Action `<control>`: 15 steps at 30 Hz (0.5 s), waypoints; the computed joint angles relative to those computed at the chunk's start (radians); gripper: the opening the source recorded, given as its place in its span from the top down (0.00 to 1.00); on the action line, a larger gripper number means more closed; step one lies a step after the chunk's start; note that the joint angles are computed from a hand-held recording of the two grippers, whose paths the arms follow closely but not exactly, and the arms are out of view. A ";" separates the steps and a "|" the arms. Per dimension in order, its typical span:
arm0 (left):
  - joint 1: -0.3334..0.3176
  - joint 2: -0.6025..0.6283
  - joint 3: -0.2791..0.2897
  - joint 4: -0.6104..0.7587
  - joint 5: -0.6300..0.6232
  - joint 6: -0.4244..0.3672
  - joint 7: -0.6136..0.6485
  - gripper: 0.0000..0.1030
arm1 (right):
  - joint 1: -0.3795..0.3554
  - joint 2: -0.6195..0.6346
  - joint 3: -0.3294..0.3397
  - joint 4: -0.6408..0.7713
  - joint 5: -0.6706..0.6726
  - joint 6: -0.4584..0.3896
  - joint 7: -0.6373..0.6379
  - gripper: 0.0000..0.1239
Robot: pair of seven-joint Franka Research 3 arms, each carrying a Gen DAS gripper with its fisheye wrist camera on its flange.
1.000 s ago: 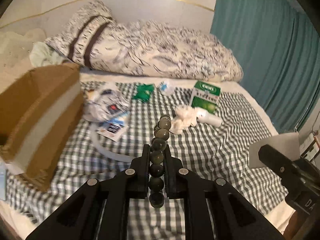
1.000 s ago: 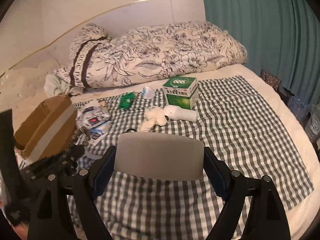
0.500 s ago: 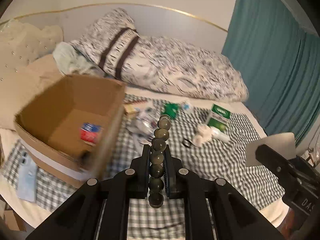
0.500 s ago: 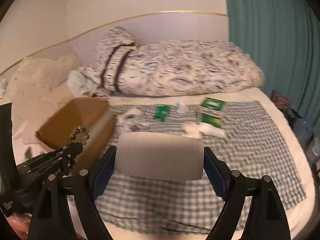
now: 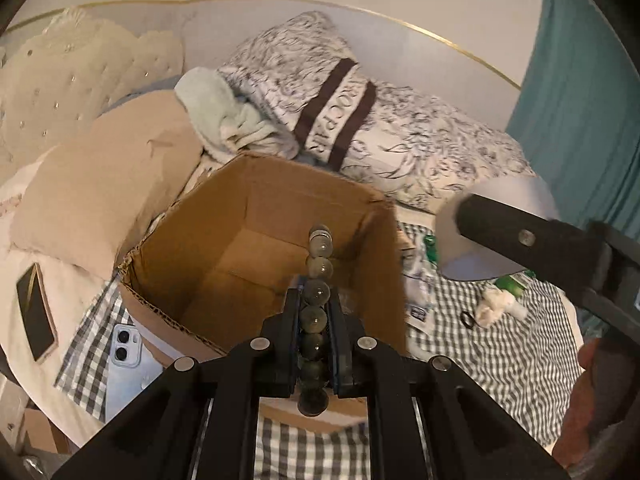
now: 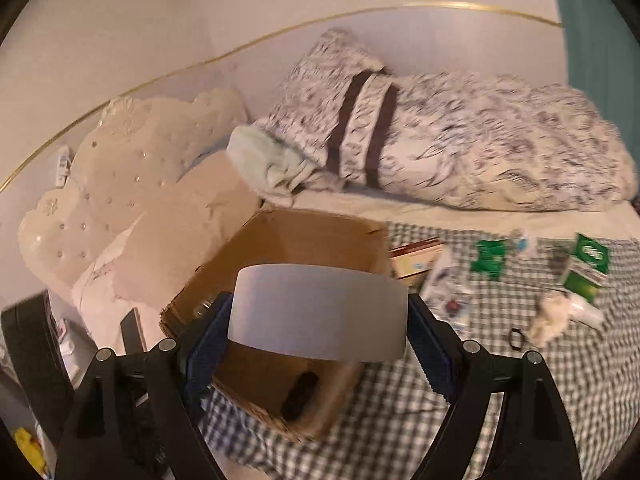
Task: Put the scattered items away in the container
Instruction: 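Carry the bracelet and tape roll into the cardboard box and release them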
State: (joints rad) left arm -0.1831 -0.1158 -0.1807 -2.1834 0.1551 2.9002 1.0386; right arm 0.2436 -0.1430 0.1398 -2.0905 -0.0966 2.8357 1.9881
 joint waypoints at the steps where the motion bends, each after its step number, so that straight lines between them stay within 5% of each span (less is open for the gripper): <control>1: -0.004 0.015 0.008 0.003 -0.026 0.005 0.016 0.89 | 0.003 0.026 0.001 0.024 0.002 -0.012 -0.006 0.32; 6: 0.005 0.062 0.012 0.025 -0.047 0.002 0.055 0.89 | 0.043 0.153 -0.021 0.120 0.035 -0.022 -0.049 0.32; 10: 0.032 0.087 0.005 0.048 0.046 0.013 -0.046 0.86 | 0.067 0.224 -0.045 0.177 0.108 -0.015 -0.073 0.32; 11: 0.040 0.090 0.003 0.053 0.096 0.012 -0.095 0.81 | 0.071 0.235 -0.048 0.191 0.132 -0.016 -0.084 0.32; 13: 0.051 0.091 0.002 0.061 0.190 0.009 -0.194 0.37 | 0.075 0.252 -0.053 0.206 0.182 -0.009 -0.104 0.28; 15: 0.059 0.082 0.000 0.059 0.273 0.010 -0.287 0.27 | 0.085 0.245 -0.066 0.188 0.174 0.027 -0.096 0.27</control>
